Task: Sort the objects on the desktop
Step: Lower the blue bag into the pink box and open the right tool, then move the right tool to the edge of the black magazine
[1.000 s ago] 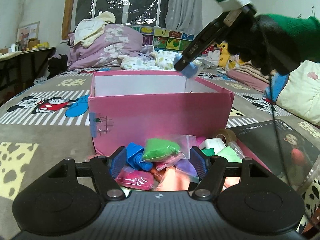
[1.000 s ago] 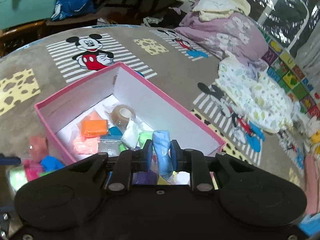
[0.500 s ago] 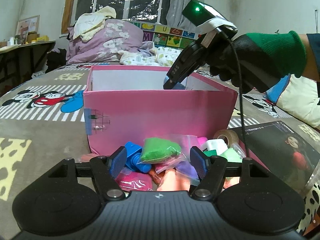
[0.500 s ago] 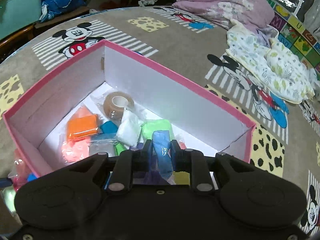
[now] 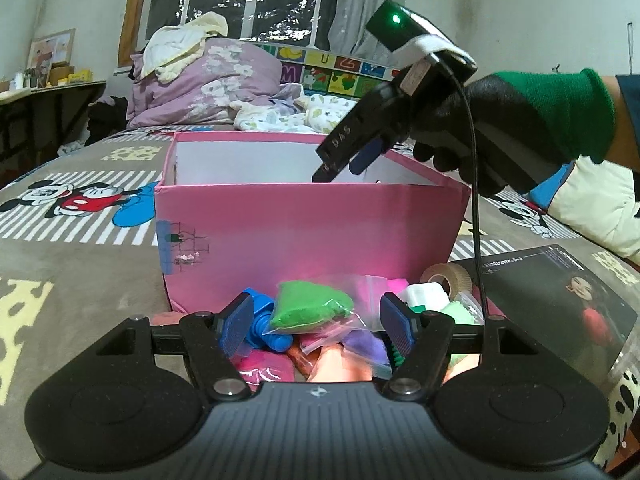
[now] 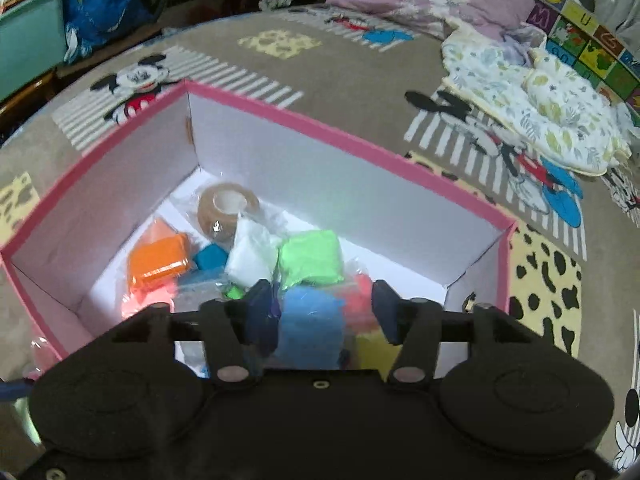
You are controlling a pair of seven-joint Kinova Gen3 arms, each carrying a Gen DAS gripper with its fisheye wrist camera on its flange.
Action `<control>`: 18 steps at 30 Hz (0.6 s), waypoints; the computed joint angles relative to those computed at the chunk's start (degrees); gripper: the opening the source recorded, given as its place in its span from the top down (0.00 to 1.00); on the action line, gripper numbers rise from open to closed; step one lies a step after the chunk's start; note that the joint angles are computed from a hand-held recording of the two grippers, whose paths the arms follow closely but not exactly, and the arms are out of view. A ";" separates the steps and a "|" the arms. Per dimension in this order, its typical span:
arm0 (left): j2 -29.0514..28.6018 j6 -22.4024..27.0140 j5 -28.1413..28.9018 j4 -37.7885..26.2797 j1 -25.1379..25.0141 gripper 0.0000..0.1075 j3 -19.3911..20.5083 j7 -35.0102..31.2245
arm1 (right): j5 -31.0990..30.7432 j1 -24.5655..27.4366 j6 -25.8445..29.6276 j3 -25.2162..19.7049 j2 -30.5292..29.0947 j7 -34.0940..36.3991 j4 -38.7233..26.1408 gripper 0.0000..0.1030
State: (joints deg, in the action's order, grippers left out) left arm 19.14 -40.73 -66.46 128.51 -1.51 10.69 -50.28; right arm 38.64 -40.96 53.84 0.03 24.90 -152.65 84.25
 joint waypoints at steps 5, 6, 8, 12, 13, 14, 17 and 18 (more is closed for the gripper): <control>-0.32 -0.81 -0.17 0.56 -0.30 0.36 -0.17 -0.74 | 0.94 -1.35 1.11 -0.38 -1.75 -1.51 0.47 0.44; -0.36 -1.23 -0.84 0.59 -0.62 0.36 -0.15 -0.27 | 1.35 -1.80 1.80 -0.50 -2.16 -1.91 0.61 0.41; -0.50 -2.04 -1.99 0.67 -1.02 0.36 -0.27 0.61 | 2.28 -2.71 3.29 -0.82 -3.10 -3.12 1.10 0.36; -1.04 -3.19 -3.00 1.21 -0.98 0.36 -0.84 0.95 | 4.57 -4.24 5.57 -1.96 -6.29 -8.01 3.90 0.29; -1.19 -3.34 -3.40 1.25 -0.96 0.36 -0.91 1.27 | 5.33 -4.64 6.16 -2.43 -7.32 -9.81 4.92 0.28; -1.33 -3.49 -3.79 1.29 -0.93 0.36 -0.99 1.60 | 6.08 -4.98 6.82 -3.00 -8.34 -11.61 5.90 0.26; -1.66 -3.95 -4.57 1.53 -0.69 0.36 -1.26 2.23 | 7.86 -5.64 9.03 -5.22 -11.46 -16.72 9.04 0.22; -1.76 -4.03 -4.94 1.53 -0.61 0.36 -1.31 2.60 | 8.34 -5.85 9.89 -6.08 -12.54 -18.40 10.13 0.21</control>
State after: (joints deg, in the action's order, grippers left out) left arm 17.38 -44.75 -71.41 130.05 -2.12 9.38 -47.69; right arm 46.98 -46.81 63.73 -6.05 12.36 -171.05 94.38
